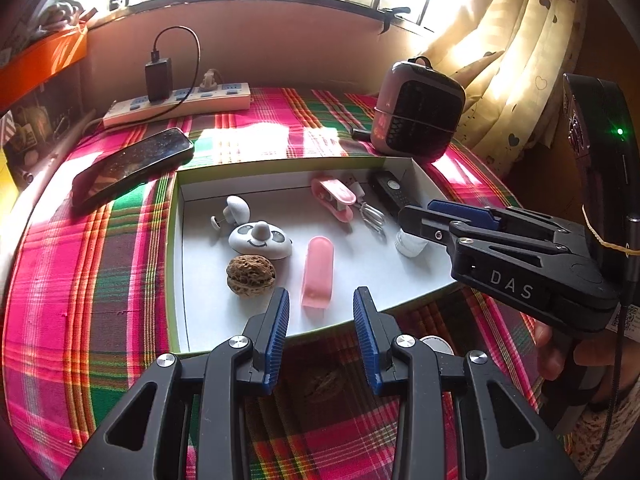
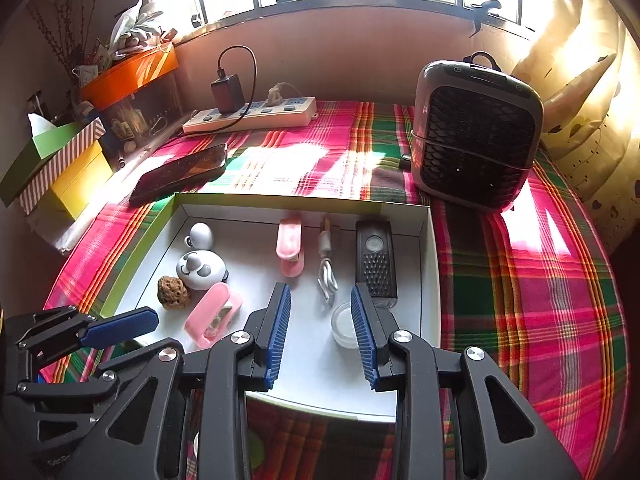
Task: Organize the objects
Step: 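Withdraw both grippers from the tray toward the spool and walnut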
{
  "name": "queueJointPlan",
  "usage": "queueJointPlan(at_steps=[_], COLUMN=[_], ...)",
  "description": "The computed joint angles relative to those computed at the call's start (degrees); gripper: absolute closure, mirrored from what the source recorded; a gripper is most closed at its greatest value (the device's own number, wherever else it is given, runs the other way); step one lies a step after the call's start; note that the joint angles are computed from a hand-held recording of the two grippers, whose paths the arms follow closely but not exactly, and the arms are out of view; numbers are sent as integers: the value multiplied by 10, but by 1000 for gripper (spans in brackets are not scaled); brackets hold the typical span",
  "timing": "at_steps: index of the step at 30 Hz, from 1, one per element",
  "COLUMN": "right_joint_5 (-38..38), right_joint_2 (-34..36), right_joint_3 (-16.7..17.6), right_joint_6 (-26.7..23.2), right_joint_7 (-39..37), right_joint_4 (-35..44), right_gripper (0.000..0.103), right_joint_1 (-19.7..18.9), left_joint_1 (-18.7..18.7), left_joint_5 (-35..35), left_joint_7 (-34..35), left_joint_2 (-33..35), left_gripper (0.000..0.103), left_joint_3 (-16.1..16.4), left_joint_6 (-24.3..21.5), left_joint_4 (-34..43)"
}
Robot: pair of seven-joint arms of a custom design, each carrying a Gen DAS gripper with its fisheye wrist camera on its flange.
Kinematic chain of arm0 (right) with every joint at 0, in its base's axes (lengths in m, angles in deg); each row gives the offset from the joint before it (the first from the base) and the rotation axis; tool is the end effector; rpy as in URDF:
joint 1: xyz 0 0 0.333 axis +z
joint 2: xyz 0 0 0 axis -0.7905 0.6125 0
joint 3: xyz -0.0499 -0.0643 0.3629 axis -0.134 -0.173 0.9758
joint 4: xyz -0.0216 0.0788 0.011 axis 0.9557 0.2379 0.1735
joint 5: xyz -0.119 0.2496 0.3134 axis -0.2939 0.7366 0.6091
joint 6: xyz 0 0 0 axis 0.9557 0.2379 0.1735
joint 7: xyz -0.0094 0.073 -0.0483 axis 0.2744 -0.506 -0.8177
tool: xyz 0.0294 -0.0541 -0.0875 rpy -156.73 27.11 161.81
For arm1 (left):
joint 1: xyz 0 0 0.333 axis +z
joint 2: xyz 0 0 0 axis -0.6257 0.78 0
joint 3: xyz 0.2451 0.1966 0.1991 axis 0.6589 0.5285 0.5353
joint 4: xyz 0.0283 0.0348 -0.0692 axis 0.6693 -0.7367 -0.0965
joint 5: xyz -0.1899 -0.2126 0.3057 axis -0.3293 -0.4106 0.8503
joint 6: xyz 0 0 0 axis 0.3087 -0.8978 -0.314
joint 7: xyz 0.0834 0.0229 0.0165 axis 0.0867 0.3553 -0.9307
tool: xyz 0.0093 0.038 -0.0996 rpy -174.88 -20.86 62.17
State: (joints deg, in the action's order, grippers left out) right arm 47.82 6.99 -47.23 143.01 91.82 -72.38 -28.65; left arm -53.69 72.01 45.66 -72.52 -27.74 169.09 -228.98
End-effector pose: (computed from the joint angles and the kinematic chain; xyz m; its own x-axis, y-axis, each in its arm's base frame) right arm 0.4972 0.2336 0.4843 0.6836 -0.7240 -0.0925 -0.5821 -0.4643 -0.6675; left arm 0.3792 -0.3151 0.4736 0.2055 -0.9605 0.1878 -0.7158 -0.2783 -0.6405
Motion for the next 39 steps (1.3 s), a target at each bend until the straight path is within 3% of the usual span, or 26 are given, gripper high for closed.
queueJointPlan(at_steps=[6, 23, 31, 39], right_joint_5=[78, 166, 199, 198], right_joint_2=[-38, -105, -129, -137], right_joint_3=[-15, -38, -42, -37], right_joint_6=[1, -9, -22, -28], right_joint_7=[-61, -151, -200, -205], right_joint_4=[-34, -102, -129, -145], right_gripper=[67, 61, 56, 52], right_joint_1=[12, 32, 36, 32], left_joint_1=[-1, -12, -11, -7], left_joint_5=[13, -2, -9, -12], left_joint_7=[-37, -67, -77, -73], left_joint_2=[-30, -66, -62, -42], left_gripper=[71, 71, 71, 60], left_joint_3=[-16, -35, -37, -35], left_joint_6=[-11, -5, 24, 26], left_joint_4=[-18, -56, -71, -65])
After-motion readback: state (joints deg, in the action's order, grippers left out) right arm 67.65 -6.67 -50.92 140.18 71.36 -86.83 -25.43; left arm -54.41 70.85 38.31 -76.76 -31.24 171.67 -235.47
